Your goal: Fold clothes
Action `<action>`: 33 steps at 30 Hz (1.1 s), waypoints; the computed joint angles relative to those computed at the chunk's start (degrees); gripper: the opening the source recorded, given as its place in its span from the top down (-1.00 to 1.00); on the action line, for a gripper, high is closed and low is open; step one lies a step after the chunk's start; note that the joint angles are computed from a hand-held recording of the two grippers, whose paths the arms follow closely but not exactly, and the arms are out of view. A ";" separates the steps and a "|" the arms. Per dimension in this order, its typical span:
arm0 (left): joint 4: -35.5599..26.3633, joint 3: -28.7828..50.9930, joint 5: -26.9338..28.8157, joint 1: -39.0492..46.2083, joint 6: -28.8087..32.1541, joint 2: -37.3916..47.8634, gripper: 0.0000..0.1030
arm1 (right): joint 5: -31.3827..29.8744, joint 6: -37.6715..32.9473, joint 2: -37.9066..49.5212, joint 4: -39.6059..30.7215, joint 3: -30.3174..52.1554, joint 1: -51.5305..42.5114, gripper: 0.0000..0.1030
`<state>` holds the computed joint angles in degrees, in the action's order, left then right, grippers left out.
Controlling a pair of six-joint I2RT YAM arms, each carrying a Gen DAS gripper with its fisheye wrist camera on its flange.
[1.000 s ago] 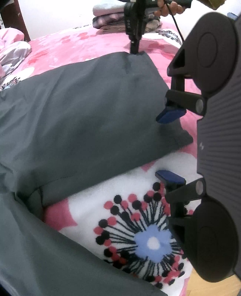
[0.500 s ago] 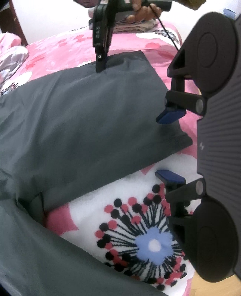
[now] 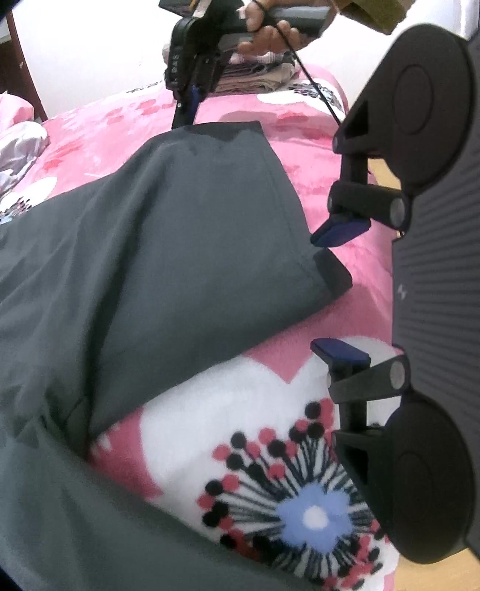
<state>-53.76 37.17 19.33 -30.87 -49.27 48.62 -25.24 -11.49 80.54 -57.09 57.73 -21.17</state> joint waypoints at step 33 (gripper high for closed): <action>-0.59 0.21 6.85 -2.19 -6.74 5.84 0.20 | 16.18 -6.78 0.88 -16.38 1.96 1.05 0.51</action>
<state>-54.34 37.38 26.18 -33.05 -56.01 54.45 -9.06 -18.27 81.42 -73.47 59.69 -20.13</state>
